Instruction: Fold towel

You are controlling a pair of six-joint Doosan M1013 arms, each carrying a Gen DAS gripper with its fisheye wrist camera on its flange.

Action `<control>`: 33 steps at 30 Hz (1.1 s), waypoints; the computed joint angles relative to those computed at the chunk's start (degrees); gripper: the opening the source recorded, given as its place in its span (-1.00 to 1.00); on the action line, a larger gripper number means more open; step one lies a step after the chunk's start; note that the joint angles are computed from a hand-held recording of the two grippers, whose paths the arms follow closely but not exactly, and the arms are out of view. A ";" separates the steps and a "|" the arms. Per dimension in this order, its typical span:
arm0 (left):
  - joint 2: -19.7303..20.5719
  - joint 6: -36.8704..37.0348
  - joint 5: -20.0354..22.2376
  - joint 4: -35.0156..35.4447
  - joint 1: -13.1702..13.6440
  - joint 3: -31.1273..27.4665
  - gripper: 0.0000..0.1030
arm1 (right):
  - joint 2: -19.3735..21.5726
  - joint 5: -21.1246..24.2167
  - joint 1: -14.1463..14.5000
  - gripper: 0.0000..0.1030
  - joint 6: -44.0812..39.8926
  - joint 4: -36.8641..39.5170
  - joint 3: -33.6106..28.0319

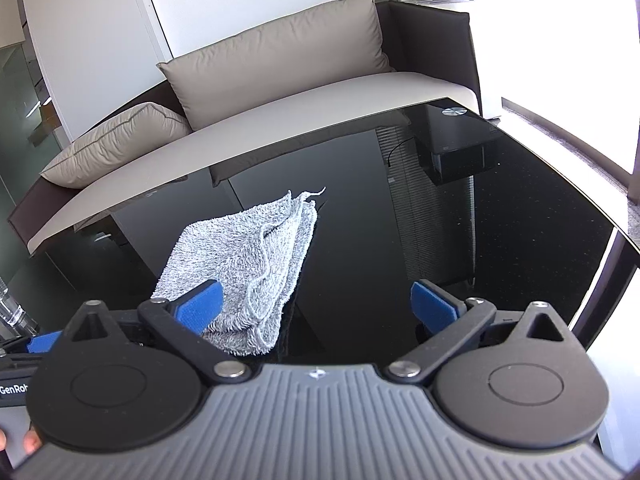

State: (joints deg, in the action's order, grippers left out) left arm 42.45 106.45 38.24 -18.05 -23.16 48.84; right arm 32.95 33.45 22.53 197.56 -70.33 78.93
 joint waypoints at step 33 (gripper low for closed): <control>-5.77 1.20 -5.70 -1.19 0.16 9.41 0.98 | -1.08 5.13 3.90 0.99 -0.94 -1.75 2.01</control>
State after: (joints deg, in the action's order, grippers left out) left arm 36.68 107.65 32.54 -19.25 -23.00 58.25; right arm 31.87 38.58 26.42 196.62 -72.07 80.94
